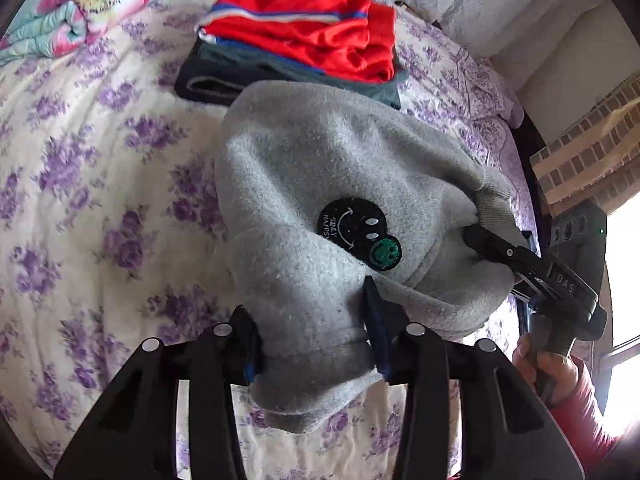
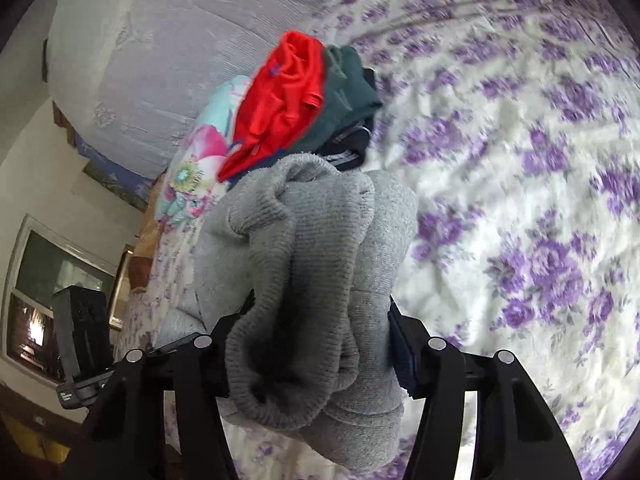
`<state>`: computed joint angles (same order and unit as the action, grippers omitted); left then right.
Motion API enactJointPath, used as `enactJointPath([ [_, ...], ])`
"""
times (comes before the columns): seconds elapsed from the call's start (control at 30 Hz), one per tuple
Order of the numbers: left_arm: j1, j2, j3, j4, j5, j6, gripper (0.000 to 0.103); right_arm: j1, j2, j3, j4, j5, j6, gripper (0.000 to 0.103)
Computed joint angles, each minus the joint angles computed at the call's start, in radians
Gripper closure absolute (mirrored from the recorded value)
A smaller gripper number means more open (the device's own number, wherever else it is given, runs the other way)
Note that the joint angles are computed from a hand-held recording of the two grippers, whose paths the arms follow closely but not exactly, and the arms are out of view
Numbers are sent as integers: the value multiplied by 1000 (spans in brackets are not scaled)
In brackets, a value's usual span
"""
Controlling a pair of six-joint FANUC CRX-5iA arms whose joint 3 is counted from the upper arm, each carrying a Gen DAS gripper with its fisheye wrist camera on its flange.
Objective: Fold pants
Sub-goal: 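Grasp the grey bundle with both grippers and lift it off the bed, then place the grey bundle on top of the folded clothes stack and open both grippers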
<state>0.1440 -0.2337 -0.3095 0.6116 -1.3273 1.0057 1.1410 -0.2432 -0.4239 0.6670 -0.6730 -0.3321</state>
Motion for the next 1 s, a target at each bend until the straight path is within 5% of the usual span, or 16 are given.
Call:
enactJointPath([
  [0.17, -18, 93, 177, 40, 64, -3, 62, -116, 95, 183, -4, 31, 215, 44],
  [0.37, -70, 366, 532, 37, 101, 97, 58, -310, 318, 571, -223, -21, 616, 44],
  [0.47, -101, 525, 729, -45, 66, 222, 41, -390, 472, 797, -369, -167, 758, 37],
  [0.53, -130, 607, 832, -162, 23, 325, 38, -431, 589, 936, -445, -326, 812, 24],
  [0.6, -154, 673, 889, -255, -29, 373, 32, -457, 604, 907, -508, -302, 819, 3],
  [0.7, -136, 629, 771, -223, 58, 361, 15, -474, 540, 775, -583, -142, 796, 3],
  [0.83, -117, 603, 737, -166, 79, 320, 16, -434, 520, 775, -449, -179, 821, 3],
  [1.0, -117, 503, 688, -162, 213, 274, 18, -360, 458, 690, 15, -108, 630, 3],
])
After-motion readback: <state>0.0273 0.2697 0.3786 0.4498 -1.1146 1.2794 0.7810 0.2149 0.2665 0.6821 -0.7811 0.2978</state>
